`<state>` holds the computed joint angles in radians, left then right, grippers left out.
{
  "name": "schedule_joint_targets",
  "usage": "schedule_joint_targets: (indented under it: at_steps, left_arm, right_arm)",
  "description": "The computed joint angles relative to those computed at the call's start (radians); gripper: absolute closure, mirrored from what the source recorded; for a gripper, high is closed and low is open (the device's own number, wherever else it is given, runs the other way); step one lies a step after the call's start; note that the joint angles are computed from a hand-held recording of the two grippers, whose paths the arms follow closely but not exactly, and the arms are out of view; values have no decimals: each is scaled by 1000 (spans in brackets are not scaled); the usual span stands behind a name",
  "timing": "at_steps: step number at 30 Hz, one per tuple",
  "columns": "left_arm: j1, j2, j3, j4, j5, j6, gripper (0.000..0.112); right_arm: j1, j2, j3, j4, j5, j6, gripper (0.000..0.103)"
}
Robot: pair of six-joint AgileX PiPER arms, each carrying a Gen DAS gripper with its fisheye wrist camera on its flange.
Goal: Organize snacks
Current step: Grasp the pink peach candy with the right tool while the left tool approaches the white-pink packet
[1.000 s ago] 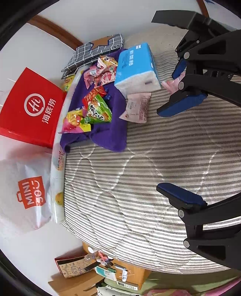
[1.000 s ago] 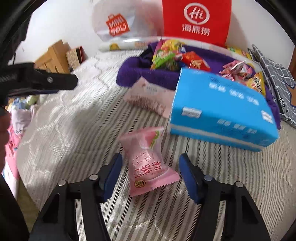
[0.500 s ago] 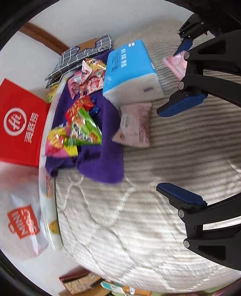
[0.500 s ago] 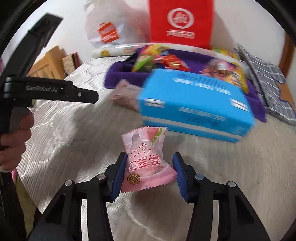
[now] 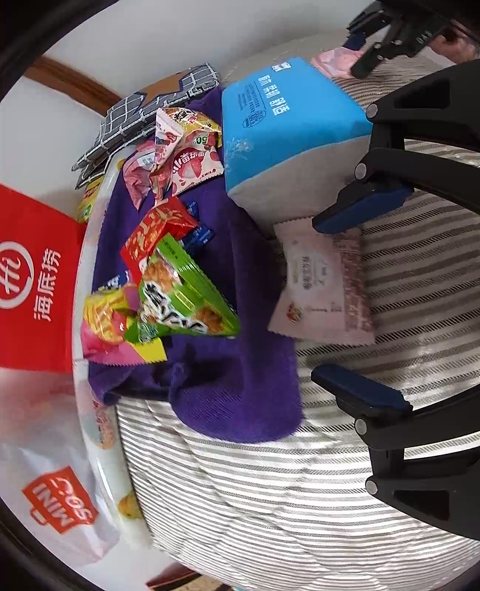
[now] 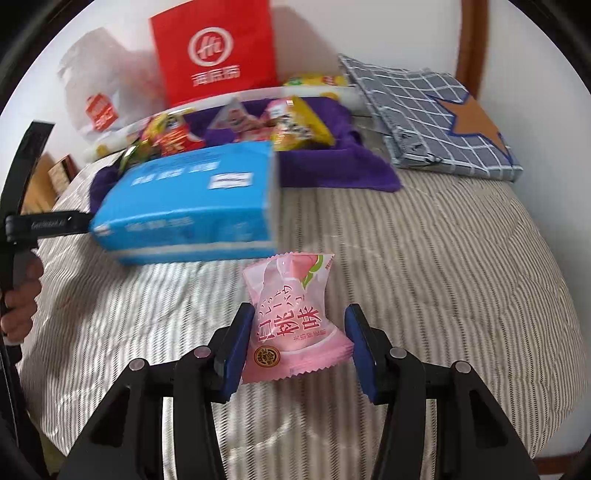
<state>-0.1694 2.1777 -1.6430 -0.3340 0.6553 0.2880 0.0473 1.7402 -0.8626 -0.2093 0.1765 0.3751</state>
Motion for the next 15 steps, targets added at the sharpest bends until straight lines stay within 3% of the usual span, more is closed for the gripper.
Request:
schedule_joint_targets:
  at_steps: [6,12,15]
  left_arm:
    - [-16,7,-5,5,-23,8,43]
    - [-7,-10,24,-75,-27,96,64]
    - [-5,-26,47,-83,-35,106,67]
  right_arm:
    - [-16,27,-16,-33,-1,47,53]
    - [-12,36,-18,-65,2,87,53]
    - [-12,30,-15,-62,0,85,53]
